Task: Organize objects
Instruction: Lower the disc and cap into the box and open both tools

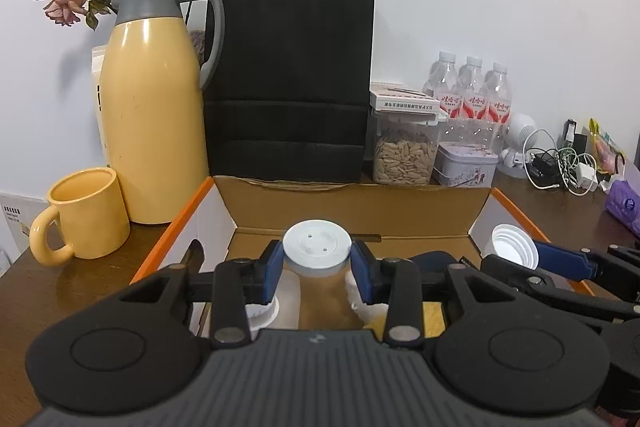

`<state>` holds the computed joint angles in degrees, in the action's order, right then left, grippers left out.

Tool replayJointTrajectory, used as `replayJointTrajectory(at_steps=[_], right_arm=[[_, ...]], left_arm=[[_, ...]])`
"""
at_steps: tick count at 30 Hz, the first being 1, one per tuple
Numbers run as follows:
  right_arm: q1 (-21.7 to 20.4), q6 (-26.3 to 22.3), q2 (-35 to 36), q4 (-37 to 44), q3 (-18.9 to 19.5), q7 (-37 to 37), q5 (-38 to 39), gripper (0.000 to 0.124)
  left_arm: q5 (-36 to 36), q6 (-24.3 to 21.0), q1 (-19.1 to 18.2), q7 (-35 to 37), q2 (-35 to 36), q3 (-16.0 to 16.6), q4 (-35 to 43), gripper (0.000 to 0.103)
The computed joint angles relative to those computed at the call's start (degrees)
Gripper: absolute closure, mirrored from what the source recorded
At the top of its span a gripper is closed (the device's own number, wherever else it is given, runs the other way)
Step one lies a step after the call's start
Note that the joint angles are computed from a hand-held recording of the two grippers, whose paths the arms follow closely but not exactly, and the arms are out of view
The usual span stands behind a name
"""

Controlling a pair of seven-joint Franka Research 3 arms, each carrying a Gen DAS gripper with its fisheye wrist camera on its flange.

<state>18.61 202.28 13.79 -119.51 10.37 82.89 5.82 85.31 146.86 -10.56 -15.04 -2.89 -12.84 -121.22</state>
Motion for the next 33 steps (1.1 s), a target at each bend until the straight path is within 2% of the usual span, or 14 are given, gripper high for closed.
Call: replayJointTrajectory(at_steps=[3, 5, 6, 7, 8, 9, 11, 22, 33], right_arm=[[-0.8, -0.7, -0.4, -0.3, 0.7, 0.8, -0.9, 0.085], [-2.3, -0.7, -0.6, -0.6, 1.7, 2.6, -2.7, 0.083], [-2.2, -0.8, -0.7, -0.7, 1.6, 2.8, -2.8, 0.070], [-1.8, -0.4, -0.7, -0.8, 1.2, 2.7, -2.3, 0.051], [-1.2, 0.1, -0.7, -1.0, 0.7, 2.3, -1.7, 0.041], [-0.7, 0.6, -0.7, -1.1, 0.3, 2.0, -1.2, 0.027], [-1.6, 1.5, -0.8, -1.5, 0.9, 3.2, -2.6, 0.021], [1.8, 2.8, -1.6, -2.3, -1.6, 0.0, 1.8, 0.021], [3.0, 4.0, -3.0, -3.8, -2.1, -2.9, 5.1, 0.021]], left_arm=[[0.5, -0.2, -0.1, 0.3, -0.1, -0.1, -0.1, 0.065], [0.9, -0.4, -0.1, 0.2, -0.4, -0.1, -0.2, 0.059], [1.0, -0.5, -0.1, -0.1, -0.7, -0.1, -0.4, 0.042], [1.3, -1.0, -0.1, -0.9, -0.9, -0.2, -0.5, 0.015], [2.1, -1.7, 0.0, -2.2, -1.2, -0.3, -0.7, 0.004], [3.8, -2.7, -0.1, -4.3, -1.5, -0.5, -1.0, 0.000], [4.1, -2.8, 0.0, -4.7, -1.8, -0.5, -1.1, 0.000], [3.2, -2.9, 0.2, -4.8, -2.2, -0.7, -1.2, 0.000], [5.2, -2.6, 0.1, -7.2, -4.1, -1.2, -2.0, 0.000]])
